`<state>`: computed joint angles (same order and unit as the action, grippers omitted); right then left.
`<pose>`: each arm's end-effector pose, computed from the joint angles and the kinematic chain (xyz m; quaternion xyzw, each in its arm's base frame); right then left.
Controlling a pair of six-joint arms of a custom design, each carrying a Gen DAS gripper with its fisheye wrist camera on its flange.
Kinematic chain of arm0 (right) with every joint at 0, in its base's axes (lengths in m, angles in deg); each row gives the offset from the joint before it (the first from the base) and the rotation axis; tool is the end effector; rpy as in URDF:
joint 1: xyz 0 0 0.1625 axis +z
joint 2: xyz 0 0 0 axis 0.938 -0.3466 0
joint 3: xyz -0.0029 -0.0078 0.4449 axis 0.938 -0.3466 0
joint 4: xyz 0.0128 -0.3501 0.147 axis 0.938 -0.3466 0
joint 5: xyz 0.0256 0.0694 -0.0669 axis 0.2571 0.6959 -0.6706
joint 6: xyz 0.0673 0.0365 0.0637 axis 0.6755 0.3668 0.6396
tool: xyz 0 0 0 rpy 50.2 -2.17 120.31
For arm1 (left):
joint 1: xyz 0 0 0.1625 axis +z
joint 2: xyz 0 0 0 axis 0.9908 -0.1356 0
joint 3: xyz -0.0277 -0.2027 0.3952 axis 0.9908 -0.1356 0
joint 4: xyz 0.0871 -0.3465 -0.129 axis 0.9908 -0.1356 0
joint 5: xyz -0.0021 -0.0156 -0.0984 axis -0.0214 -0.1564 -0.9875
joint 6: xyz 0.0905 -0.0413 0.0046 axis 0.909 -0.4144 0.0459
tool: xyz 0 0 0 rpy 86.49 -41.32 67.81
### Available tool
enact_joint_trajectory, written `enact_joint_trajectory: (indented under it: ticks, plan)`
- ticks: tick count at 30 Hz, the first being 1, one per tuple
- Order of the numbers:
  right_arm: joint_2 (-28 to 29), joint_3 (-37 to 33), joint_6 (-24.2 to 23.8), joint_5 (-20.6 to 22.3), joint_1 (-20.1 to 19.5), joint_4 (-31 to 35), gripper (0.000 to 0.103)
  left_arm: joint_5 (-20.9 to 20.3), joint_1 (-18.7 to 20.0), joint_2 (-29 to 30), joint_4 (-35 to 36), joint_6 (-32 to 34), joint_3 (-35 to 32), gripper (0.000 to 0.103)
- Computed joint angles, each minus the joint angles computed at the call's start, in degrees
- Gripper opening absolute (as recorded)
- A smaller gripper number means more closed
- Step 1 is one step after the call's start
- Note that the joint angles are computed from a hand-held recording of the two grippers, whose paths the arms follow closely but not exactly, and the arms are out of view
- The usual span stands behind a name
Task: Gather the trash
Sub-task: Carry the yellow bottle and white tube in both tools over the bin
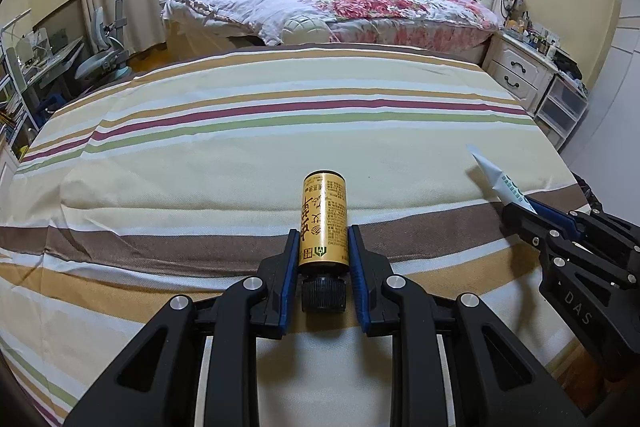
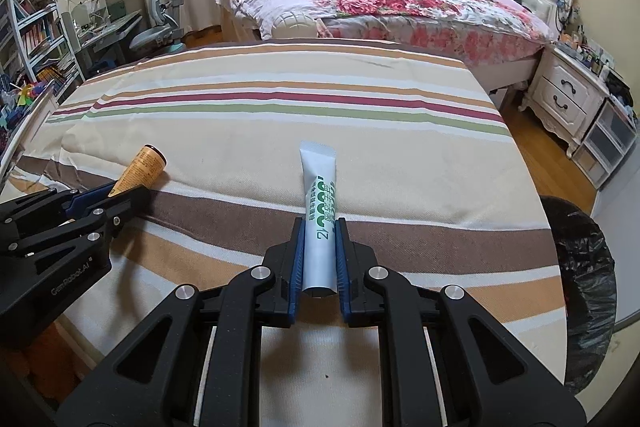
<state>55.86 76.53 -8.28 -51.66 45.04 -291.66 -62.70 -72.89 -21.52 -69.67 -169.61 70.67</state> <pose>0.2516 -0.3132 0.0168 0.4494 -0.8556 0.1659 0.1962 -0.1169 -0.2247 0.1482 -0.0878 0.8181 -0.4020 0.4016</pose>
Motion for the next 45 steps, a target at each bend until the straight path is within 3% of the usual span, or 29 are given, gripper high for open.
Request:
enact_joint_trajectory:
  ticks: [11, 17, 25, 31, 38, 45]
  plan:
    - [-3.3, 5.7, -0.7, 0.5, -2.4, -6.1, 0.014, 0.4, -2.5, 6.8, -5.8, 1.9, -1.3, 0.025]
    - [-6.4, 8.1, -1.0, 1.2, -4.5, -8.8, 0.014, 3.5, -1.7, 11.4, -10.4, 5.8, -3.1, 0.025]
    - [-10.1, 9.8, -1.9, 1.4, -8.6, -11.5, 0.014, 8.5, 0.9, 18.2, -19.8, 15.4, -6.3, 0.025]
    - [-12.5, 10.3, -2.8, 1.0, -12.4, -13.2, 0.014, 11.9, 4.1, 24.2, -32.0, 26.6, -8.3, 0.025]
    - [-16.0, 10.1, -3.9, 0.9, -16.7, -14.8, 0.014, 14.2, 7.8, 31.4, -46.4, 40.4, -11.4, 0.025]
    - [-18.5, 9.3, -4.5, 1.1, -20.2, -15.3, 0.015, 15.6, 10.4, 36.9, -55.3, 50.4, -15.1, 0.025]
